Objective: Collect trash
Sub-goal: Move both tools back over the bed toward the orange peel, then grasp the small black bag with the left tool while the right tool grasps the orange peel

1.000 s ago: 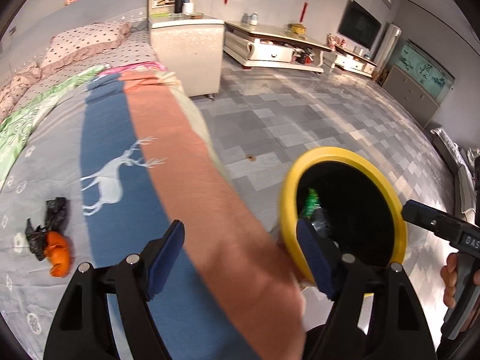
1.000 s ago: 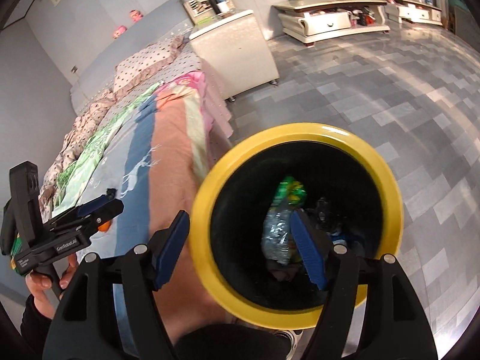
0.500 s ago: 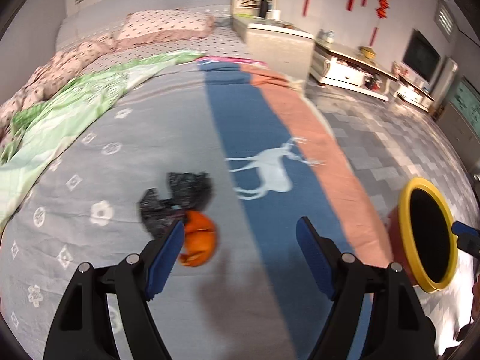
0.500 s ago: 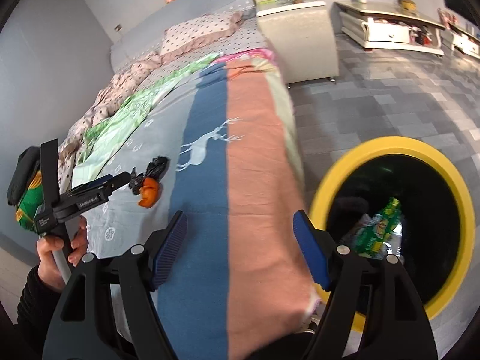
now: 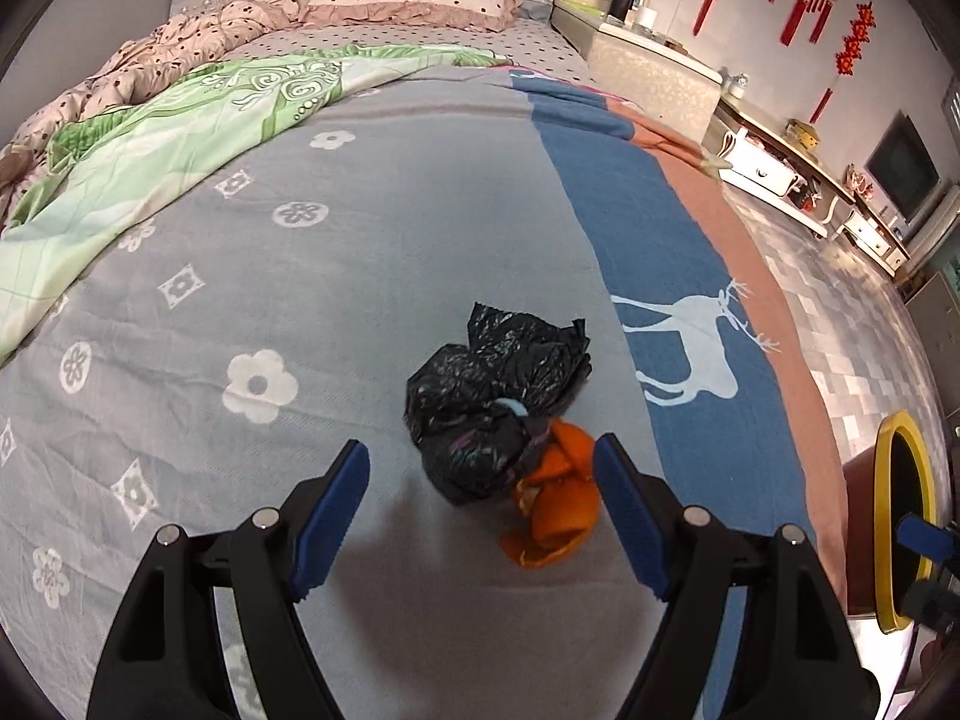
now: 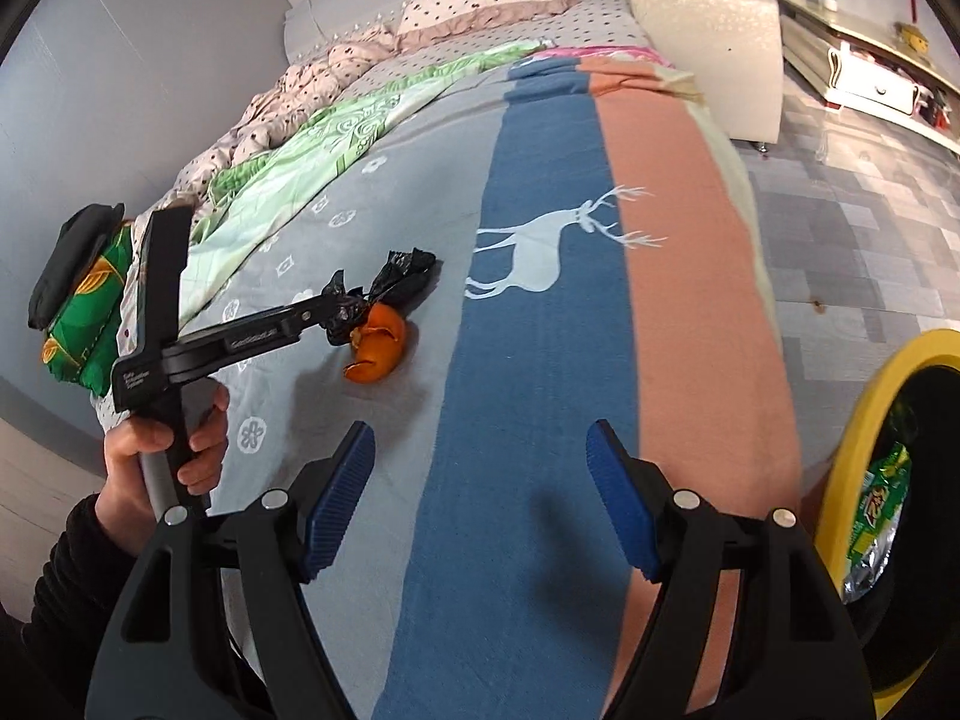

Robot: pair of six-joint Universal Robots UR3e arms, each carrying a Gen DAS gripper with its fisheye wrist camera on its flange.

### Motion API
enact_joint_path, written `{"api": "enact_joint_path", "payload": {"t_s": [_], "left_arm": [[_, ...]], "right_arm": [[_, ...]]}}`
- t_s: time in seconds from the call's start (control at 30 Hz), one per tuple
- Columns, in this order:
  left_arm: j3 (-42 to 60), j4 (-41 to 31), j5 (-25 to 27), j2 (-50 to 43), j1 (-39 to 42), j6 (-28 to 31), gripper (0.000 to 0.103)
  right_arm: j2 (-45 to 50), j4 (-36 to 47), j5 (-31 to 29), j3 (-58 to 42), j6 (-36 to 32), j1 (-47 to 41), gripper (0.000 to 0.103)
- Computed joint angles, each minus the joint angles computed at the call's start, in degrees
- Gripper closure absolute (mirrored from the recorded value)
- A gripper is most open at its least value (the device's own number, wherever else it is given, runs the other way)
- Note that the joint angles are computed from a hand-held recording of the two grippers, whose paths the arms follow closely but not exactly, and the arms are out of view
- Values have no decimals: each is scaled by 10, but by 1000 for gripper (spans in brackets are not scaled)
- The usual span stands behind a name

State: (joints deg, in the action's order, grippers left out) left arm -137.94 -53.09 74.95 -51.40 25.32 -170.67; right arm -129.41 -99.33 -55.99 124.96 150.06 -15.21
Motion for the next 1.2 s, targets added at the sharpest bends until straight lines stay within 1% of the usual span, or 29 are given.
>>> {"api": "enact_joint_path", "payload": {"t_s": [0.07,0.13,0.2,0.3,0.33,0.37,0.4,0.47,0.5,0.53,0.57,0.67,0.77,0.93,0.97,1.07,1.13,1.2], "left_arm": [[8,50,12,-57,-25,-18,30],[18,84,20,-105,-45,-30,30],[34,126,49,-161,-79,-46,30],[61,154,75,-228,-113,-62,30],[64,163,80,-241,-119,-62,34],[66,169,83,-253,-124,-59,41],[69,173,86,-265,-129,-55,45],[67,181,84,-277,-126,-49,51],[66,185,79,-278,-120,-46,52],[62,186,71,-276,-110,-39,56],[57,187,59,-273,-98,-33,61],[42,174,16,-256,-50,-16,67],[28,163,-15,-239,-15,10,69],[12,140,-70,-225,44,42,69],[11,136,-77,-225,51,47,69],[12,125,-92,-224,64,60,69],[14,118,-98,-225,69,68,70],[14,109,-104,-222,76,73,70]], "right_arm": [[34,-55,-10,8,30,36,34],[68,-103,-20,12,55,67,34],[106,-151,-33,13,78,98,34],[160,-206,-43,10,99,132,34],[177,-223,-48,8,108,143,34],[196,-242,-53,6,117,155,34],[214,-258,-57,3,125,166,34],[254,-291,-69,-5,140,194,34],[269,-306,-72,-9,148,207,34],[285,-323,-74,-13,156,220,34],[305,-344,-76,-18,164,234,34],[367,-404,-96,-41,191,282,34],[424,-440,-97,-69,206,318,34],[519,-493,-125,-128,241,369,37],[538,-495,-123,-142,247,374,39],[582,-509,-144,-177,255,394,47],[603,-498,-136,-201,254,395,49],[620,-499,-137,-218,256,401,60]]}}
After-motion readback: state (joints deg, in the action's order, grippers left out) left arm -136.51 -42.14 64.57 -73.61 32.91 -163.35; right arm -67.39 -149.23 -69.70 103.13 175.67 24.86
